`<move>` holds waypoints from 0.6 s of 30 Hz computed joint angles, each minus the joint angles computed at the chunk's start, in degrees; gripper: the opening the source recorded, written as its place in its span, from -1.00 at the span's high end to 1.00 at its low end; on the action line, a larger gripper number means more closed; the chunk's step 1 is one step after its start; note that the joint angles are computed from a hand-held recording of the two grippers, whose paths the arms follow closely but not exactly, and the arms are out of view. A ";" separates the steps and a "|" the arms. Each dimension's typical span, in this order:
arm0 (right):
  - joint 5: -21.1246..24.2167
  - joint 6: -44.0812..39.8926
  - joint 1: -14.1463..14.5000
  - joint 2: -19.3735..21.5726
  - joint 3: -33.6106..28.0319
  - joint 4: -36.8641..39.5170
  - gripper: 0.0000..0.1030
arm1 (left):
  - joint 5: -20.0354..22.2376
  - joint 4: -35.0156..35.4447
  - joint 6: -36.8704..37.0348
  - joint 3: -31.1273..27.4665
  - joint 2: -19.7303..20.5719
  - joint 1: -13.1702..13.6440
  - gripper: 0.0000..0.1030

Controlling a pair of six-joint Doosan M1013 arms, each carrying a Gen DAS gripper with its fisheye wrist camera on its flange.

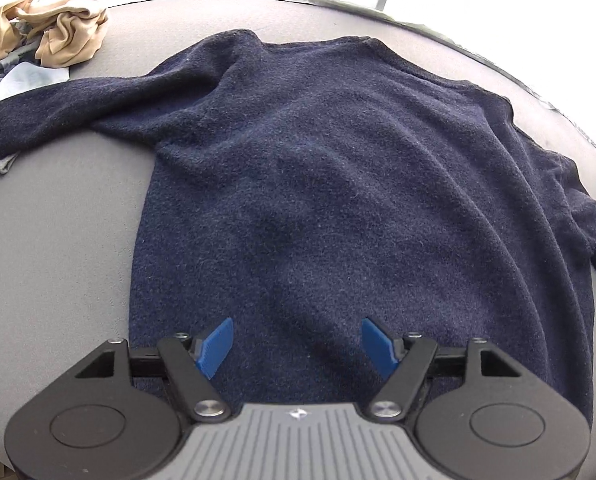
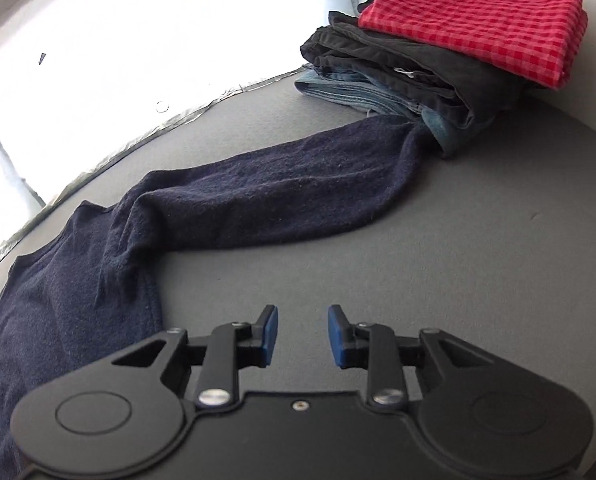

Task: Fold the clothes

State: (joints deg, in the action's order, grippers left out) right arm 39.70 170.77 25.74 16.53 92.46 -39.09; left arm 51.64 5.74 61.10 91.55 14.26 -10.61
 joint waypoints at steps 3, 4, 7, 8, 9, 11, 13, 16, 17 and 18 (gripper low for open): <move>1.29 5.57 -1.73 1.16 -0.91 -3.13 0.41 | 0.90 0.81 0.36 -2.69 2.36 0.09 -0.40; 1.89 7.16 -2.34 1.71 -1.44 -4.28 0.36 | 1.06 1.11 0.33 -3.55 3.10 0.12 -0.40; 3.78 11.34 -4.26 3.66 -3.54 -7.34 0.21 | 2.06 0.97 0.50 -7.45 6.08 0.44 -0.40; 4.46 12.54 -5.04 4.50 -4.55 -7.86 0.14 | 2.60 0.45 0.64 -9.13 7.22 0.55 -0.40; 5.23 13.39 -5.68 5.28 -5.53 -8.18 0.12 | 3.17 -0.07 0.77 -10.85 8.37 0.66 -0.40; 7.83 13.04 -6.60 6.98 -7.84 -7.86 0.08 | 3.60 -1.33 2.28 -14.17 10.48 0.63 -0.40; 10.67 11.11 -7.43 8.92 -10.35 -7.42 0.02 | 3.20 -2.63 6.49 -18.11 13.03 0.00 -0.43; 13.35 7.85 -8.34 11.11 -12.52 -6.57 -0.06 | 3.40 -3.41 13.54 -24.17 17.08 -1.69 -0.47; 13.29 7.81 -8.47 11.38 -12.59 -6.84 0.00 | 3.61 -4.03 15.92 -26.25 18.50 -2.24 -0.47; 12.30 7.89 -8.50 11.30 -12.24 -7.66 0.20 | 3.88 -5.12 18.28 -28.27 19.95 -2.79 -0.47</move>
